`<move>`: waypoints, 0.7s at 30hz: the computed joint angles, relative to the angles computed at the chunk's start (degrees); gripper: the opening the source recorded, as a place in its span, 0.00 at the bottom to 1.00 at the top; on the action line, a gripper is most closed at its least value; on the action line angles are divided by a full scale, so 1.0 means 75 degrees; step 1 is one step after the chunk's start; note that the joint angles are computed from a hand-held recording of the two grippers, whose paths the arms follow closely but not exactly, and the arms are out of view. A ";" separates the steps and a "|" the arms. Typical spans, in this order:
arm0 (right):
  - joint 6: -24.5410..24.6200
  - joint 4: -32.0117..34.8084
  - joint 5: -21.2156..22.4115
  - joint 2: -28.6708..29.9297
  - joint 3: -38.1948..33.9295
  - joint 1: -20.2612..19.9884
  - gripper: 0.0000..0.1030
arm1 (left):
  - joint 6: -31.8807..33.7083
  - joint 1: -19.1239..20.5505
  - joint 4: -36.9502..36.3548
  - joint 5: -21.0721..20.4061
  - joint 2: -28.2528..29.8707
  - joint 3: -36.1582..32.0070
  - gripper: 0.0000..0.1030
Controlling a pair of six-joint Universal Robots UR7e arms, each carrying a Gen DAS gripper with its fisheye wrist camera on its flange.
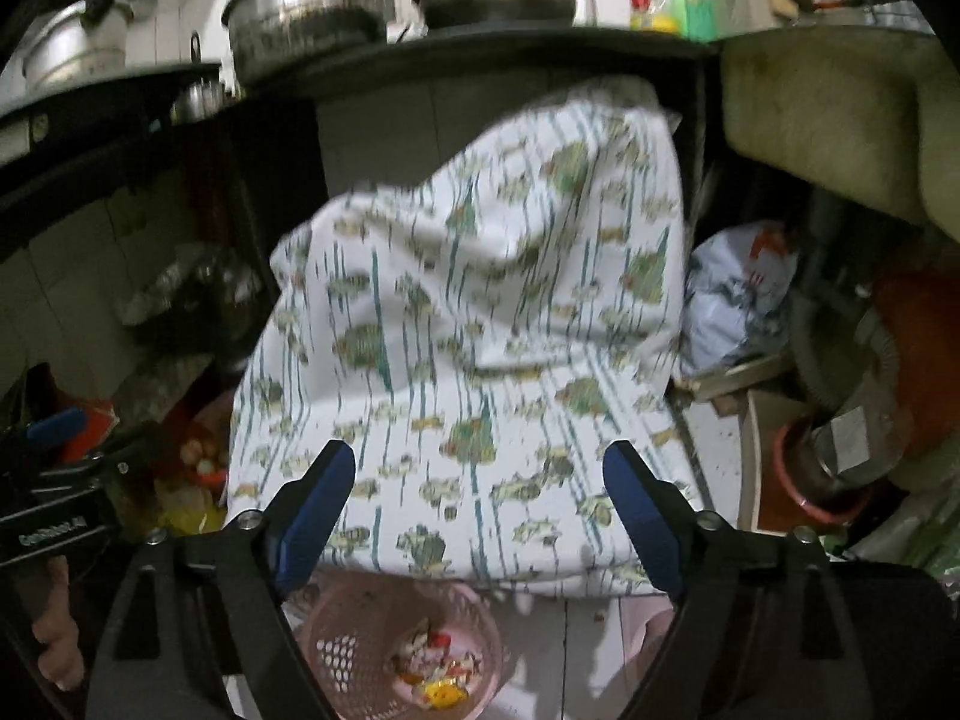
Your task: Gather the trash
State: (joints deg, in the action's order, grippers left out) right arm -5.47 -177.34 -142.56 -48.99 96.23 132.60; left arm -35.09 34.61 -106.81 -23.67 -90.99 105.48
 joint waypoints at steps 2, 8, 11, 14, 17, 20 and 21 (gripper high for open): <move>0.0005 -0.0144 0.0012 -0.0104 0.0119 0.0075 0.90 | -0.0242 -0.0209 0.0295 0.0185 -0.0107 -0.0007 1.00; -0.0970 -0.1225 -0.0452 0.0098 0.0207 0.0324 0.91 | 0.0115 -0.0546 -0.0194 0.0406 -0.0323 0.0267 1.00; -0.1152 -0.1272 -0.0438 0.0161 0.0171 0.0350 0.91 | 0.0301 -0.0563 -0.0354 0.0478 -0.0321 0.0369 1.00; -0.1043 -0.1144 -0.0460 0.0173 0.0174 0.0315 0.91 | 0.0176 -0.0538 -0.0167 0.0389 -0.0317 0.0313 1.00; -0.0863 -0.0995 -0.0422 0.0126 0.0224 0.0274 0.91 | 0.0069 -0.0537 -0.0119 0.0419 -0.0319 0.0332 1.00; -0.0894 -0.1039 -0.0438 0.0138 0.0241 0.0253 0.91 | 0.0038 -0.0540 -0.0090 0.0597 -0.0297 0.0363 1.00; -0.0911 -0.1054 -0.0441 0.0133 0.0256 0.0248 0.91 | -0.0097 -0.0551 0.0066 0.0684 -0.0283 0.0346 1.00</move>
